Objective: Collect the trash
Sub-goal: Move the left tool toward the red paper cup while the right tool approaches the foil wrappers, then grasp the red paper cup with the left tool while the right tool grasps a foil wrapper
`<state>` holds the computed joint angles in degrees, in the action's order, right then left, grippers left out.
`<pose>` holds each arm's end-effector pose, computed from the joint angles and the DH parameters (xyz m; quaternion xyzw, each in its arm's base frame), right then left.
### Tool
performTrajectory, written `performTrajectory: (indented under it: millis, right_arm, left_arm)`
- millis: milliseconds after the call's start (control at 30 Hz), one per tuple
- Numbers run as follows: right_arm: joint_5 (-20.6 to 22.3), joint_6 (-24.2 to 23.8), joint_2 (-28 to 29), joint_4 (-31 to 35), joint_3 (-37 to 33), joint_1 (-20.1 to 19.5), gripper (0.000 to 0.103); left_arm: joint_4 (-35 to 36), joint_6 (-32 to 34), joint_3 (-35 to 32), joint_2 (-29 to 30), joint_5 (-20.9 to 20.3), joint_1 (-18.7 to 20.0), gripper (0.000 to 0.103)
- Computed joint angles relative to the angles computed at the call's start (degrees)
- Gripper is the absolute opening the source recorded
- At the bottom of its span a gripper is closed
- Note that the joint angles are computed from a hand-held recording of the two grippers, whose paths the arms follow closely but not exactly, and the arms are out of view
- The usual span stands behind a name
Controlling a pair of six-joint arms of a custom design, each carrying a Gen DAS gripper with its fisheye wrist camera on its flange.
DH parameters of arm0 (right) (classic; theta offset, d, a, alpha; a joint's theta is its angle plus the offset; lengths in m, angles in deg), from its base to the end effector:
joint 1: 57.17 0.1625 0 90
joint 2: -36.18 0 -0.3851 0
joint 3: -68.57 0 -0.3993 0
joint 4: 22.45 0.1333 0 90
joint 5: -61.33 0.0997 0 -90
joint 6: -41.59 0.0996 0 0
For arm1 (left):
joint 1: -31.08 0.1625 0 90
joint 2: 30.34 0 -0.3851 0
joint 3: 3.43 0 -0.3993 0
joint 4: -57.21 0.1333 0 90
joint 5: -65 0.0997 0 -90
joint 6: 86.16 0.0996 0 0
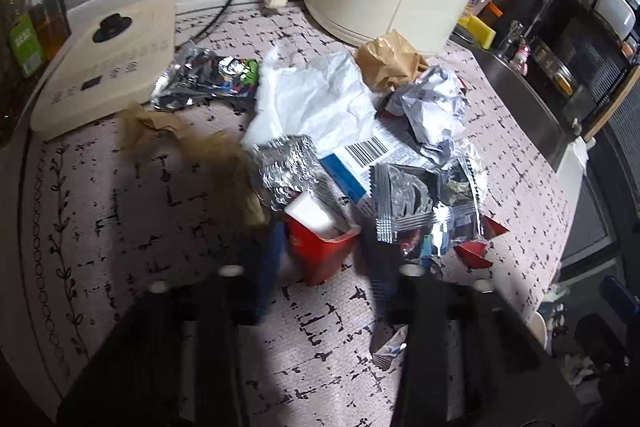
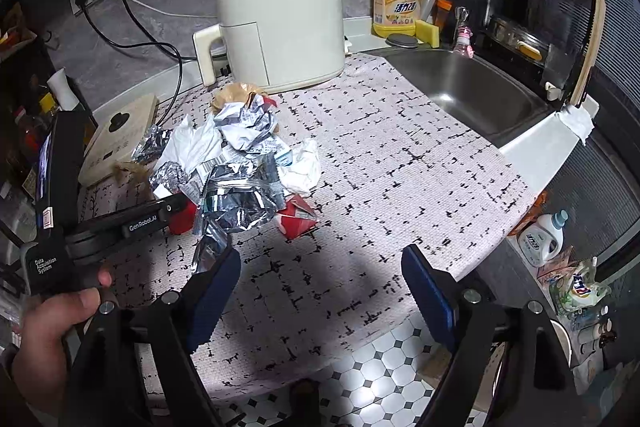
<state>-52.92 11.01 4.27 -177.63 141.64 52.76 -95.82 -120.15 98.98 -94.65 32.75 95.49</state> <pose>0.3444 -0.6788 0.0609 0.3685 -0.8835 0.1835 0.2234 -0.0604 -0.6297 0.2570 -0.1666 0.8451 -0.3983 0.3153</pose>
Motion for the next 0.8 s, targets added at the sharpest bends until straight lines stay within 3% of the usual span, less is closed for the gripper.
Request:
performTrajectory:
  millis: [500, 800]
  right_arm:
    - [3.23, -0.52, 5.19, 4.22, -3.02, 1.61, 0.076]
    - [1.57, -0.48, 10.38, 5.92, -8.16, 1.82, 0.073]
  left_arm:
    - [-12.86, 4.78, 9.28, -8.71, 6.19, -4.12, 0.026]
    - [-13.0, 3.99, 12.01, -11.77, 7.74, -3.91, 0.026]
